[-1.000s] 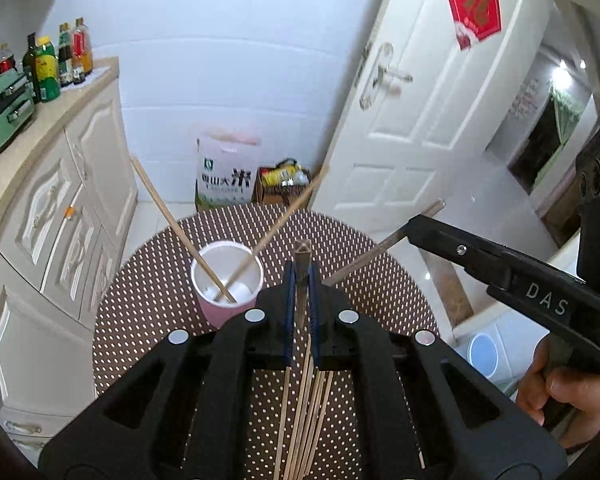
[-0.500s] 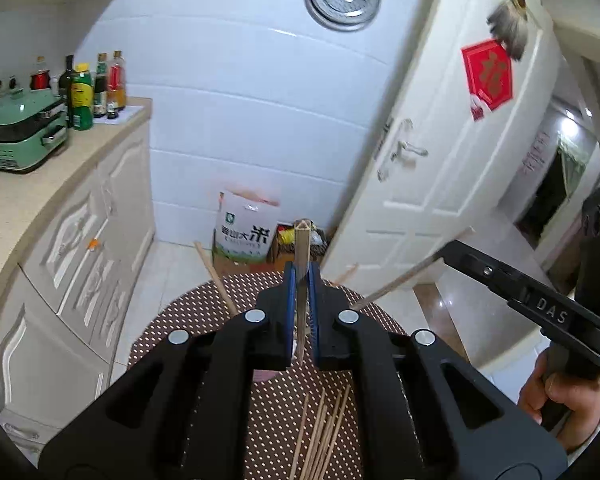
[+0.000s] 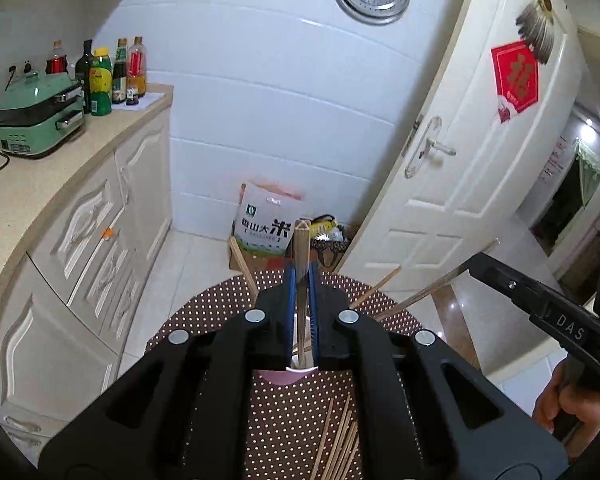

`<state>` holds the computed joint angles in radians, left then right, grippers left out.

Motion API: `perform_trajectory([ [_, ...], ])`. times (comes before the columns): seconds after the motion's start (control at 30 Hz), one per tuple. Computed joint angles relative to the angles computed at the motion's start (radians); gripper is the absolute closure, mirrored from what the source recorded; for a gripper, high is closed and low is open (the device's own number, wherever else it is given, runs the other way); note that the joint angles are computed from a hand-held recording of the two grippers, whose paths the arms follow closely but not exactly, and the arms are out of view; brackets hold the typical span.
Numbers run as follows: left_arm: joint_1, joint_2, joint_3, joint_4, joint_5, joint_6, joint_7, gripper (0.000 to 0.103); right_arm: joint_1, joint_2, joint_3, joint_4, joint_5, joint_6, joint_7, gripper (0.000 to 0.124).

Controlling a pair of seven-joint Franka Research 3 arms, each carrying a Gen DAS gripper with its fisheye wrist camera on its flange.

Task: Organize utensils
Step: 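Lower both sticks into the pink cup and open both tools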

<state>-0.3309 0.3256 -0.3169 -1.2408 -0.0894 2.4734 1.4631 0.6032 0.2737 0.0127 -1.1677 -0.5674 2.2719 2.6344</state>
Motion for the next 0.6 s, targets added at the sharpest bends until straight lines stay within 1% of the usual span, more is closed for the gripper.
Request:
perform_trajectory([
  [0.3, -0.005, 0.013, -0.002, -0.021, 0.012, -0.063, 0.045, 0.096, -0.005, -0.006, 0.013, -0.040, 0.048, -0.021, 0.011, 0.120],
  [0.6, -0.020, 0.019, 0.004, -0.023, 0.047, -0.112, 0.071, 0.096, -0.002, 0.015, 0.017, -0.034, 0.090, -0.043, -0.003, 0.120],
])
